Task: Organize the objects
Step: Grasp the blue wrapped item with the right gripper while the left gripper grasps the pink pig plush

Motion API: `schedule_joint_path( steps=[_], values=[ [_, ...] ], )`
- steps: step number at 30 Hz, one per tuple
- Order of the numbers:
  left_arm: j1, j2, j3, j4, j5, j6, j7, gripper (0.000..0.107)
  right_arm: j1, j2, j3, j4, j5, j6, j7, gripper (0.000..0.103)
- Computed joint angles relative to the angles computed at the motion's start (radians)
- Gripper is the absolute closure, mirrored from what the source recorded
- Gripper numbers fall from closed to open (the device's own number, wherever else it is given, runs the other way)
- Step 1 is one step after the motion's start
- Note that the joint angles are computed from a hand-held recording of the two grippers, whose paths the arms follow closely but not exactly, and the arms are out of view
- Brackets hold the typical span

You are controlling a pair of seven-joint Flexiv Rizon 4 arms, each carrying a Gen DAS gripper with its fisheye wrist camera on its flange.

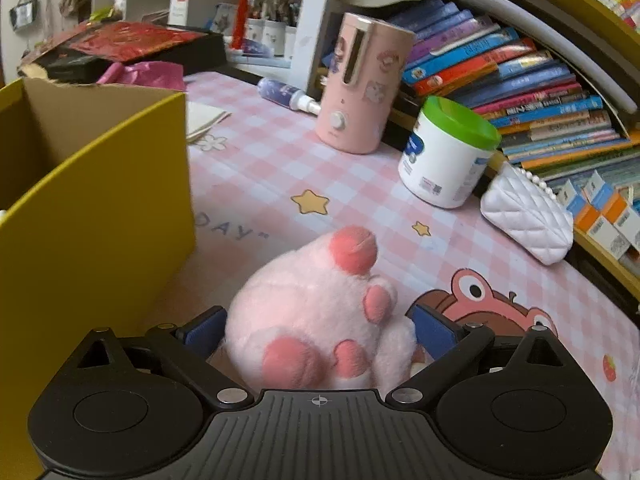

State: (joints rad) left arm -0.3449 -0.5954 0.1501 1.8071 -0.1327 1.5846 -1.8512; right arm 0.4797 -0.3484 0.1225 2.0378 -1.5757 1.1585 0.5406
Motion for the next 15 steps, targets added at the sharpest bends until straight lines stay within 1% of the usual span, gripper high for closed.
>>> schedule_joint_path(
  steps=[1, 2, 3, 4, 5, 7, 8, 10, 12, 15],
  values=[
    [0.021, 0.000, -0.028, 0.003, -0.003, 0.006, 0.011, 0.011, 0.000, 0.005, 0.001, 0.006, 0.005, -0.005, 0.002, 0.063],
    [0.057, 0.003, -0.074, 0.013, -0.009, 0.020, 0.027, 0.019, 0.001, 0.009, 0.002, 0.010, 0.012, -0.012, 0.002, 0.063],
    [0.074, 0.005, -0.097, 0.021, -0.015, 0.032, 0.036, 0.021, 0.001, 0.013, 0.004, 0.014, 0.016, -0.018, 0.002, 0.063],
    [0.078, 0.005, -0.103, 0.021, -0.018, 0.038, 0.044, 0.027, 0.003, 0.017, 0.005, 0.017, 0.018, -0.023, 0.001, 0.063],
    [0.096, 0.011, -0.126, 0.031, -0.017, 0.047, 0.064, 0.034, 0.003, 0.020, 0.005, 0.020, 0.019, -0.026, 0.000, 0.063],
    [0.126, 0.032, -0.162, 0.059, -0.008, 0.080, 0.105, 0.043, 0.006, 0.026, 0.009, 0.025, 0.027, -0.035, 0.002, 0.063],
    [0.149, 0.050, -0.192, 0.081, -0.006, 0.092, 0.128, 0.043, 0.008, 0.028, 0.010, 0.026, 0.028, -0.039, 0.007, 0.063],
    [0.220, 0.088, -0.280, 0.140, 0.004, 0.149, 0.174, 0.044, 0.011, 0.029, 0.012, 0.025, 0.027, -0.041, 0.017, 0.063],
    [0.294, 0.128, -0.368, 0.195, 0.024, 0.180, 0.217, 0.044, 0.017, 0.026, 0.013, 0.018, 0.027, -0.046, 0.021, 0.063],
    [0.447, 0.198, -0.534, 0.295, 0.066, 0.206, 0.263, 0.043, 0.033, 0.020, 0.017, 0.004, 0.037, -0.058, 0.012, 0.063]
  ],
)
